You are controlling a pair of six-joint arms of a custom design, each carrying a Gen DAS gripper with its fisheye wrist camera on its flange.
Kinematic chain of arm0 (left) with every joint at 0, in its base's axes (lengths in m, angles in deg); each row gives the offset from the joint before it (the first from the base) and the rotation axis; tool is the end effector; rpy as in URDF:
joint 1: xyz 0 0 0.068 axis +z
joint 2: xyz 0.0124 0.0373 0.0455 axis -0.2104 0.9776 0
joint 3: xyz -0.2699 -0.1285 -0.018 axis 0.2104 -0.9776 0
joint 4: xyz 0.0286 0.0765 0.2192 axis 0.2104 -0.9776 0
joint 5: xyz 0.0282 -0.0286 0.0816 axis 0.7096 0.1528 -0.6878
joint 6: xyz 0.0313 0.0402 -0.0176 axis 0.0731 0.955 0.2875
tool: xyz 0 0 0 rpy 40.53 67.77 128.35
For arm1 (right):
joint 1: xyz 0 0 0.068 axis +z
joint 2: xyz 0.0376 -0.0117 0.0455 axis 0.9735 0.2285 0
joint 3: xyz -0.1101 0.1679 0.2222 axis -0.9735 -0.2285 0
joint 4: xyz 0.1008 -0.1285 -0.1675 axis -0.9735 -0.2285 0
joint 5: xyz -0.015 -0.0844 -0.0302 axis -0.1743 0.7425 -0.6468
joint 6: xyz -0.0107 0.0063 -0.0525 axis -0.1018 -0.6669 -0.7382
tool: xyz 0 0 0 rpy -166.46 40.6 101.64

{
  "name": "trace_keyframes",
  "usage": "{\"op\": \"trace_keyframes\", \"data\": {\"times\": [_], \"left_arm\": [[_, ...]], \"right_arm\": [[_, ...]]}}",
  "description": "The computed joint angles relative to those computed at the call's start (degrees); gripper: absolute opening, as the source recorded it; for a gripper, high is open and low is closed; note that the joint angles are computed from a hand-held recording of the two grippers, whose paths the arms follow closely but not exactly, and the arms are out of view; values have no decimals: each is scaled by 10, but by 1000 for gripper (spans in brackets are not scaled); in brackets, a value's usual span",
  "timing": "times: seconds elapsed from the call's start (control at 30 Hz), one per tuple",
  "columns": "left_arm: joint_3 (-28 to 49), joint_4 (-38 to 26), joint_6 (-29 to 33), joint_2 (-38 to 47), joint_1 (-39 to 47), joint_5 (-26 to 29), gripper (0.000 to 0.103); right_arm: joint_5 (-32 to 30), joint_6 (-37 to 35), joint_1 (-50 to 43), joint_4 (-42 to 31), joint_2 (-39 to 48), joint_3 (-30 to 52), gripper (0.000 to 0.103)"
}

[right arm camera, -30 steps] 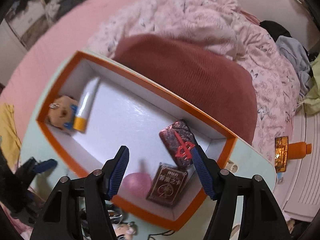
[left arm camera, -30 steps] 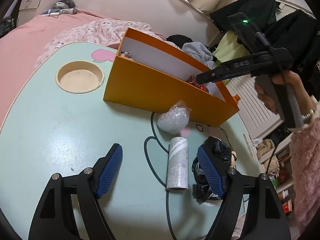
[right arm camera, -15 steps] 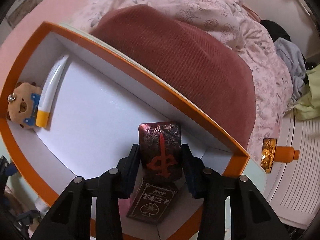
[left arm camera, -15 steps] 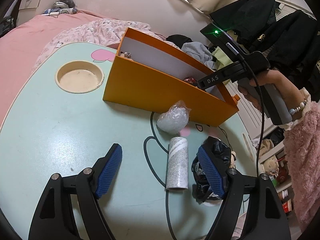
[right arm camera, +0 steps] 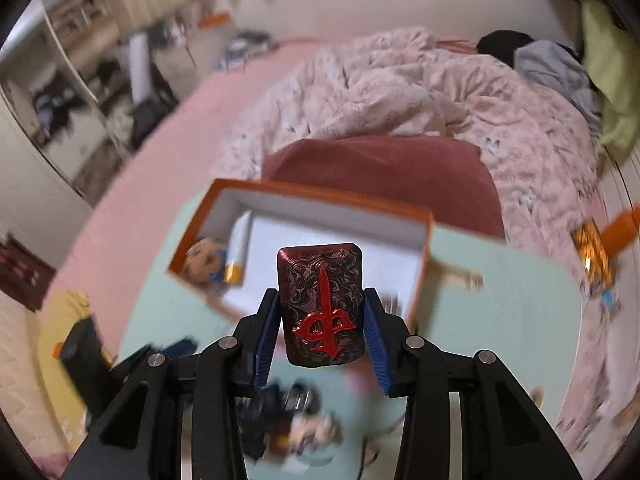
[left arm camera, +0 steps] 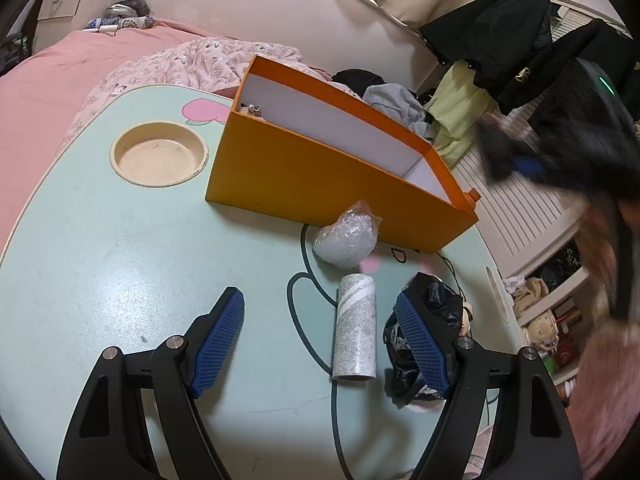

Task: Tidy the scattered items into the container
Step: 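Place the red-and-black box on the table by the figurine, right gripper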

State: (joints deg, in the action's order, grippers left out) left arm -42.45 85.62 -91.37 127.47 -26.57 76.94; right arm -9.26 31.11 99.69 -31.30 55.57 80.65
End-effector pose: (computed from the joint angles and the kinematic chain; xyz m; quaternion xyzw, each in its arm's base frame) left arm 0.2540 -0.0720 0.0650 -0.1007 0.8894 -0.2479 0.3705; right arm 0.3358 0.1382 0.2152 0.0921 0.9507 0.0966 0.2799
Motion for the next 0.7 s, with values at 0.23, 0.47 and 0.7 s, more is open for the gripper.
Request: {"op": "trace_keyframes", "data": {"times": [0.23,0.47,0.7], "left_arm": [[5,-20,4,-8,-7,-12,79],[6,-21,4,-8,-7,-13,79],[6,-21,4,-8,-7,-13,79]], "right_arm": [[-4,115,40,54,38,-125,40],[30,150,57,67,89,-100,40],[167,229,120,186,40,-165,46]]}}
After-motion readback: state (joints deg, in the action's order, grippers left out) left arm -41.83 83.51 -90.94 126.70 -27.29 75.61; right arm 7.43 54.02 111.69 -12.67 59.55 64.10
